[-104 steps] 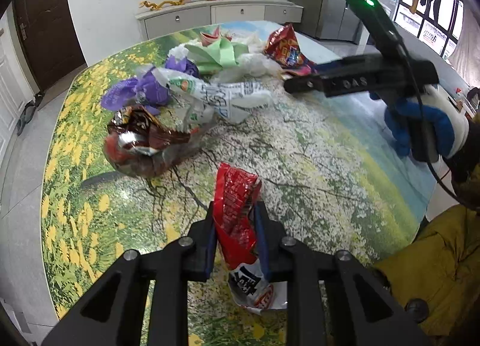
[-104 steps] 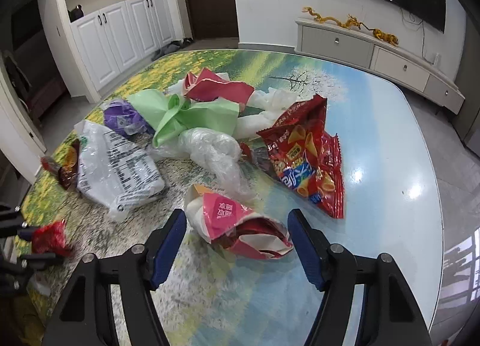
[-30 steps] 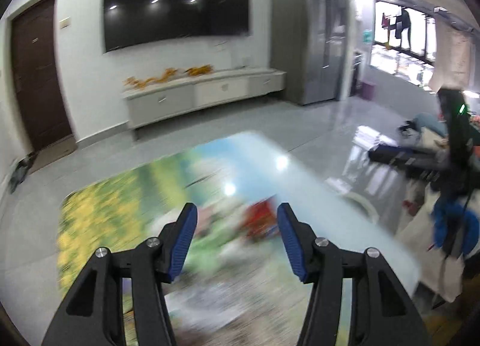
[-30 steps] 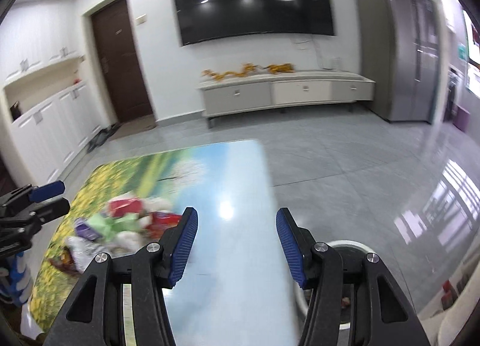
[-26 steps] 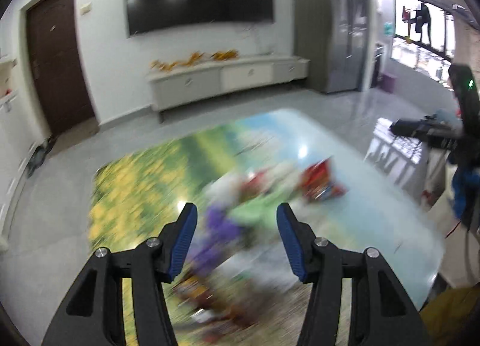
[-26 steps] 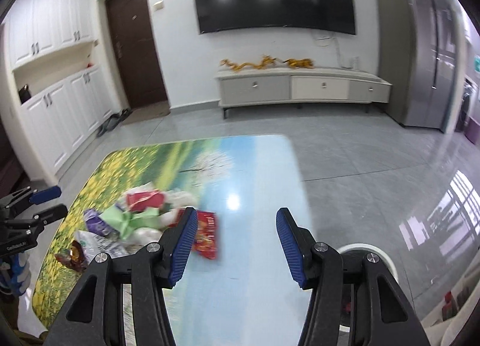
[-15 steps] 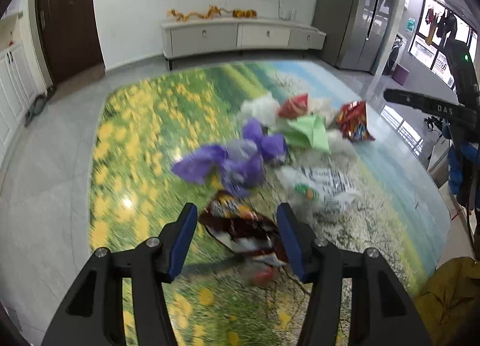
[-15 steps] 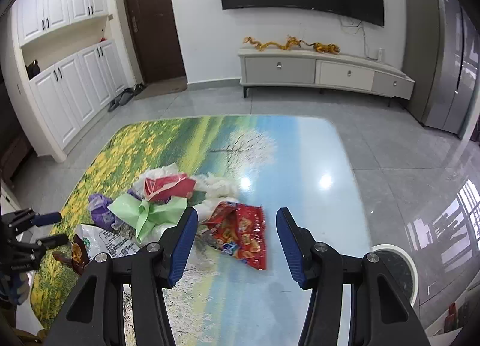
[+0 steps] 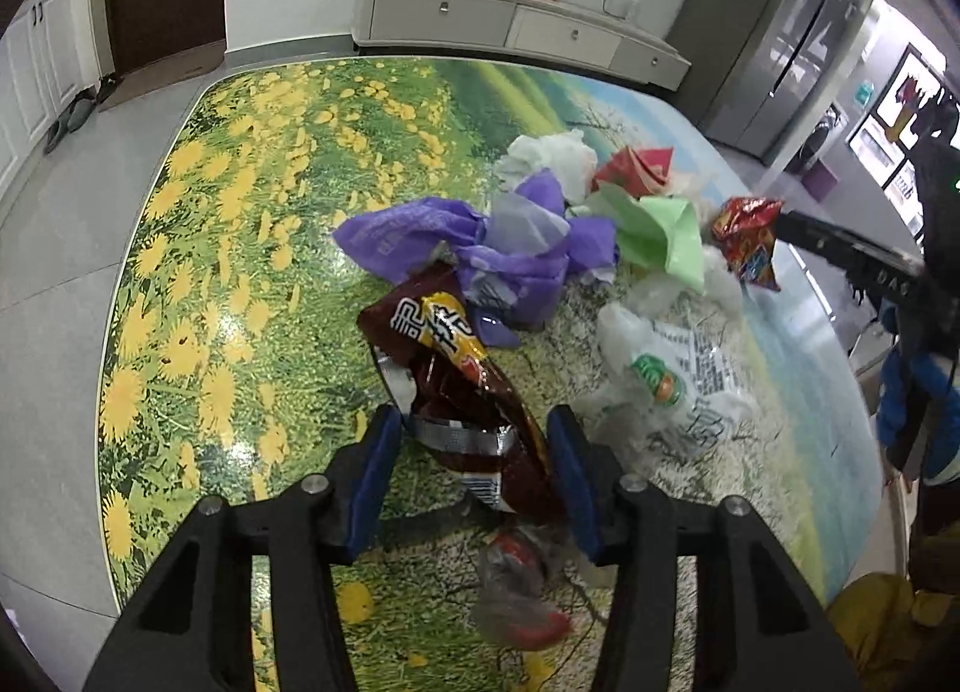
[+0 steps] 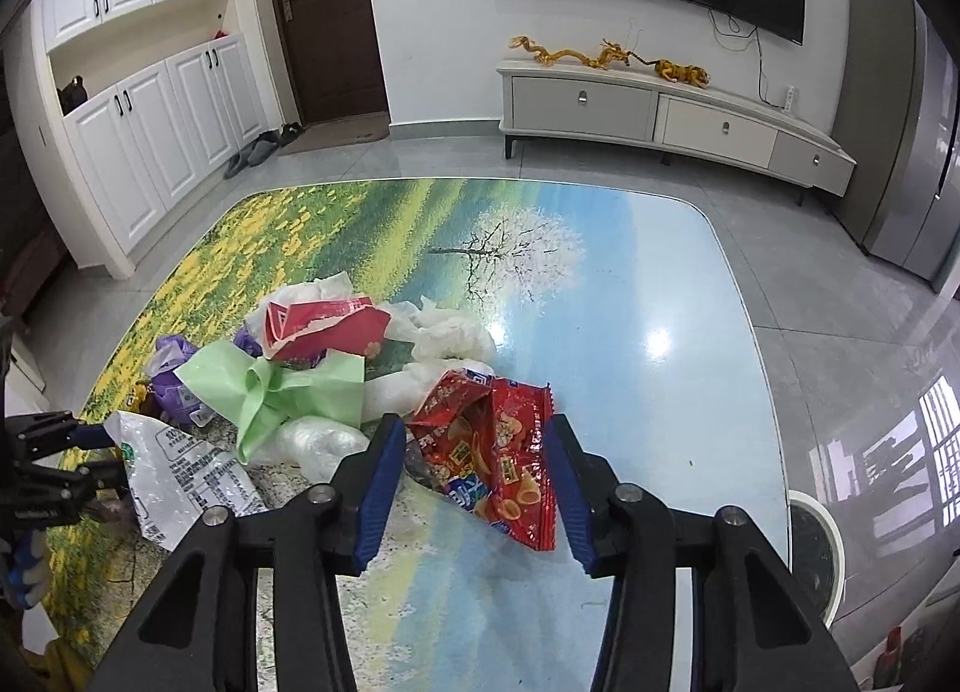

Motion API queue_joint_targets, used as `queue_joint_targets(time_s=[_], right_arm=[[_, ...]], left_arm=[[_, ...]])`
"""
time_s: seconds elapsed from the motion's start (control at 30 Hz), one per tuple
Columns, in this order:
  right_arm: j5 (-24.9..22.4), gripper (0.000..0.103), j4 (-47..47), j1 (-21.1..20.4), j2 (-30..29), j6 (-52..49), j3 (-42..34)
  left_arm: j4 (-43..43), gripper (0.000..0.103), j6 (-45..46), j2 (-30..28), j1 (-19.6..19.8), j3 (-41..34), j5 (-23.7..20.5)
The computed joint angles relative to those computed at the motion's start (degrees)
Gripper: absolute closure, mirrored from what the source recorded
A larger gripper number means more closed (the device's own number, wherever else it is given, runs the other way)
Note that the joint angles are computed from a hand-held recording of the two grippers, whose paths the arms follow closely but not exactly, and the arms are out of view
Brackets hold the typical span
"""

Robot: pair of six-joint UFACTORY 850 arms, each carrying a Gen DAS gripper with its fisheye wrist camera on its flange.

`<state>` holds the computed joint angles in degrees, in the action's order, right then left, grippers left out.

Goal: Collect trash
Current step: 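Grasp the brown chip bag with the left tool while the right tool grasps the red chip bag, then carry both chip bags over the black bin and open both tools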

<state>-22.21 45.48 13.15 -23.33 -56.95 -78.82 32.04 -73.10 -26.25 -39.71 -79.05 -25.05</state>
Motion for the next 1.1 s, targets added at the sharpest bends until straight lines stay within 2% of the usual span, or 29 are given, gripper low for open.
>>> queue_joint_targets(time_s=[0.2,0.27,0.3,0.33,0.37,0.4,0.57,0.77,0.93,1.03,1.1], right_arm=[[-3.08,0.064,1.92,-0.74,-2.65,-1.65,-2.96],[-3.95,0.064,1.91,-0.76,-3.65,-2.00,-3.94],[-4.25,0.070,1.98,-0.76,-3.93,-2.32,-4.15],[-4.97,0.078,2.56,-0.86,-4.17,-3.46,-4.32],[-5.60,0.091,3.16,-0.94,-4.21,-4.33,-4.33],[-5.92,0.094,4.10,-1.07,-3.95,-5.49,-3.98],[-8.29,0.096,14.37,-3.24,-0.42,-16.34,0.03],[-12.70,0.096,25.10,-7.18,4.58,-27.19,5.01],[-14.14,0.096,30.00,-12.02,7.08,-31.63,7.66],[-12.91,0.096,30.99,-15.69,6.68,-31.26,7.59],[-11.77,0.096,30.47,-18.45,5.54,-29.18,6.82]], left_arm=[[-0.80,0.067,-1.91,-0.03,0.55,-0.45,0.98],[-1.32,0.075,-2.67,-0.05,0.90,-0.45,1.42],[-1.79,0.089,-2.90,0.04,1.08,-0.27,1.95],[-2.83,0.094,-2.90,0.18,1.31,-0.07,2.44],[-2.29,0.094,-4.15,0.28,1.32,0.03,2.45],[-1.22,0.095,-5.80,0.50,1.23,0.22,2.38],[7.12,0.097,-15.39,2.24,-0.06,1.09,1.34],[13.93,0.098,-21.98,3.81,-2.14,-0.27,-3.19],[12.64,0.098,-13.75,0.35,-3.83,-8.75,-6.41],[6.13,0.098,-1.74,-5.91,-4.28,-19.47,-6.81],[-1.19,0.098,9.49,-12.77,-4.62,-30.57,-8.30]])
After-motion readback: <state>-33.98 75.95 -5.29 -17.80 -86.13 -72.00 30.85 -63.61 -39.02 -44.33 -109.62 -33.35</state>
